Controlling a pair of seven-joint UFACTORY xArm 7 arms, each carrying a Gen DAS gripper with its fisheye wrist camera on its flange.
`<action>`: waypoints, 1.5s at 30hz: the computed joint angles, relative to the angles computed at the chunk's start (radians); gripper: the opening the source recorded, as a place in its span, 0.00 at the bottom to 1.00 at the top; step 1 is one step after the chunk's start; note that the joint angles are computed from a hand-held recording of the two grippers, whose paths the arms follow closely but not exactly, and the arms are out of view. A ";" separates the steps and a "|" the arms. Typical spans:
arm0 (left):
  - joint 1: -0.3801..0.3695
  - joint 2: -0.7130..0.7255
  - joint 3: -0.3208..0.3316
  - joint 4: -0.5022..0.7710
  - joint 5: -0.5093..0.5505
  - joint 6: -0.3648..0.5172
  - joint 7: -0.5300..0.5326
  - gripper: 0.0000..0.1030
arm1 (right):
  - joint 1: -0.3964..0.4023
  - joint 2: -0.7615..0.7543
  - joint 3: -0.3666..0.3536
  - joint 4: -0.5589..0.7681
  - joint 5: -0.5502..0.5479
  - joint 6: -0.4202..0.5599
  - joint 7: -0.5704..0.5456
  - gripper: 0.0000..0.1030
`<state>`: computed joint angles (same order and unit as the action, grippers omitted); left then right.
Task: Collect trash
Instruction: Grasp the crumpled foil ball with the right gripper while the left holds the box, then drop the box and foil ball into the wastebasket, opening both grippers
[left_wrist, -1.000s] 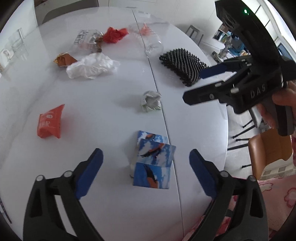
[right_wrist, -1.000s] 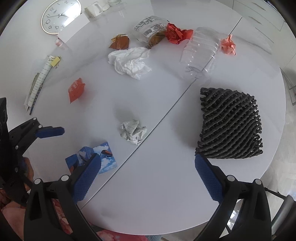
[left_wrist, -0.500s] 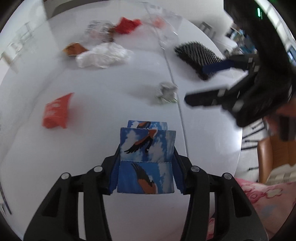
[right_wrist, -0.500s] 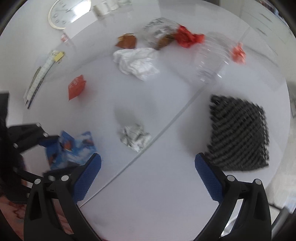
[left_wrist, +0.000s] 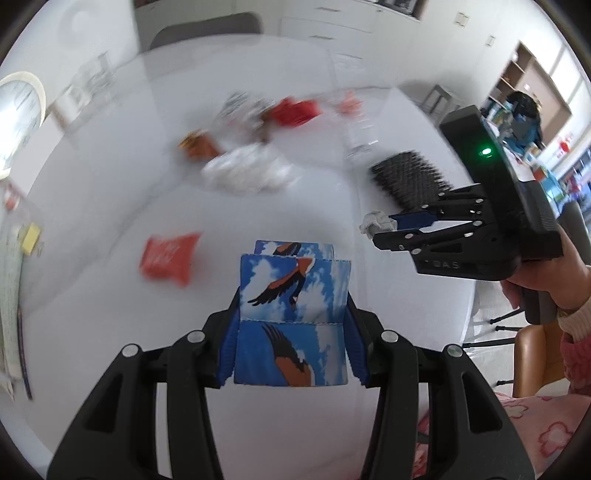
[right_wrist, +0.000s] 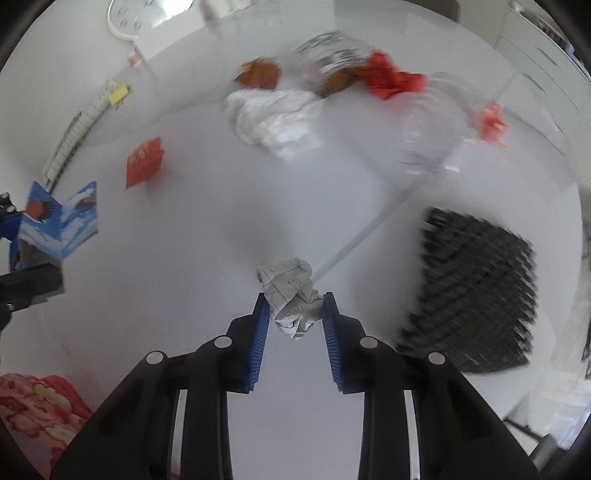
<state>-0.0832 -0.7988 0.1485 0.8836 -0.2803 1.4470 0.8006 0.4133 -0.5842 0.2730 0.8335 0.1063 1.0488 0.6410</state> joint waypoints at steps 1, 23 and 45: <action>-0.017 -0.007 -0.025 0.004 -0.024 0.004 -0.016 0.46 | -0.003 -0.052 -0.012 -0.019 0.002 0.021 0.007 0.29; -0.520 0.705 -0.583 0.465 -0.083 -0.361 -0.680 0.73 | -0.467 -0.787 -0.534 -0.212 -0.338 0.530 -0.323 0.29; -0.342 0.222 -0.284 0.217 0.092 -0.301 -0.653 0.91 | -0.486 -0.573 -0.285 -0.249 -0.011 0.256 -0.366 0.98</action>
